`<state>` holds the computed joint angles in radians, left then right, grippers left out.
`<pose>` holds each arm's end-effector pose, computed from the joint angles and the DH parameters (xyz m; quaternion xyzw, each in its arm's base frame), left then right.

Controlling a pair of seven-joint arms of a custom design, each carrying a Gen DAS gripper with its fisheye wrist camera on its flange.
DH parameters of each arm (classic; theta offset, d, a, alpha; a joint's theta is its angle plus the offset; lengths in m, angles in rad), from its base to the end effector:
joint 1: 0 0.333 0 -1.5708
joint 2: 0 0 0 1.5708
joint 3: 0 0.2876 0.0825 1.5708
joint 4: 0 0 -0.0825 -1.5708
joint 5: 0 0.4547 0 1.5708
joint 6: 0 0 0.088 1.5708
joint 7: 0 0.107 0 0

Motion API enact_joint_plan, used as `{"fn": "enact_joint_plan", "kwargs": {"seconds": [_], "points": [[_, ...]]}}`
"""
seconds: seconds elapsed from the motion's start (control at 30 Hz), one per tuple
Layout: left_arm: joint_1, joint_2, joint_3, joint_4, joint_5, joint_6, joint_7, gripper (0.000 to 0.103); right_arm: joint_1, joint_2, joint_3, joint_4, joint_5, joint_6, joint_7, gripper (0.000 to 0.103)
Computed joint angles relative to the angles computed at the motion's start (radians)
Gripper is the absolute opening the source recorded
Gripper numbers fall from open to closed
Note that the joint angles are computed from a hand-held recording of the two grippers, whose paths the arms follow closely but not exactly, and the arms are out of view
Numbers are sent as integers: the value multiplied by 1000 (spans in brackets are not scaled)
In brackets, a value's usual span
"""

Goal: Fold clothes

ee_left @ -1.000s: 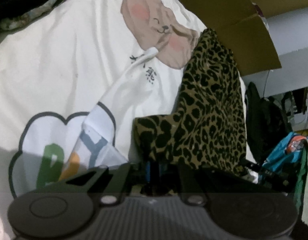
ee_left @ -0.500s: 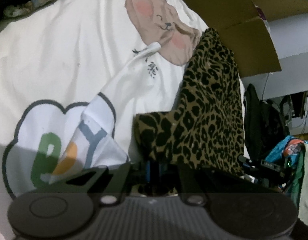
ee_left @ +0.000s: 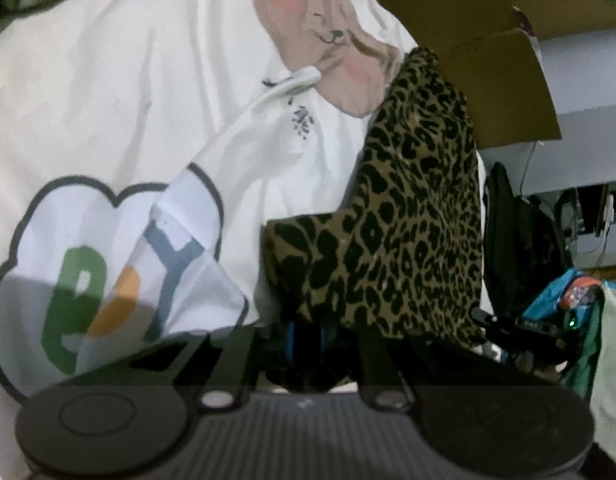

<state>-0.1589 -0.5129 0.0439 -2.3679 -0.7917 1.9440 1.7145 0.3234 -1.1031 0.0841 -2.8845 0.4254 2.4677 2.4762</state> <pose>0.4843 -0.1036 0.4971 0.6570 -0.6529 0.2957 0.2337 0.3500 0.1444 0.4938 -0.3692 0.8558 0.0928 0.3503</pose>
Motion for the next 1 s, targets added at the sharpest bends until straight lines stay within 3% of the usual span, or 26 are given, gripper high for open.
{"fn": "enact_joint_plan", "kwargs": {"seconds": [0.1, 0.4, 0.57, 0.6, 0.67, 0.8, 1.0], "points": [[-1, 6, 6, -4, -23, 6, 7, 19, 12, 17, -21, 0, 16, 23, -22, 24], [6, 32, 17, -18, -110, 2, 18, 24, 59, 46, -81, -29, 118, 109, -102, 25], [10, 35, 13, -23, -138, -8, 34, 22, 91, 99, -117, 4, 161, 100, -197, 25], [10, 37, 11, -21, -139, -11, 40, 21, 91, 105, -118, 7, 170, 99, -207, 24], [11, 43, 7, -16, -136, -18, 49, 10, 87, 105, -113, 7, 184, 98, -220, 22], [13, 32, 1, -19, -143, -16, 39, 6, 78, 106, -95, 12, 192, 90, -227, 4], [3, -19, 6, -15, -151, -17, 15, 5, 53, 113, -56, 39, 164, 72, -201, 2]]}}
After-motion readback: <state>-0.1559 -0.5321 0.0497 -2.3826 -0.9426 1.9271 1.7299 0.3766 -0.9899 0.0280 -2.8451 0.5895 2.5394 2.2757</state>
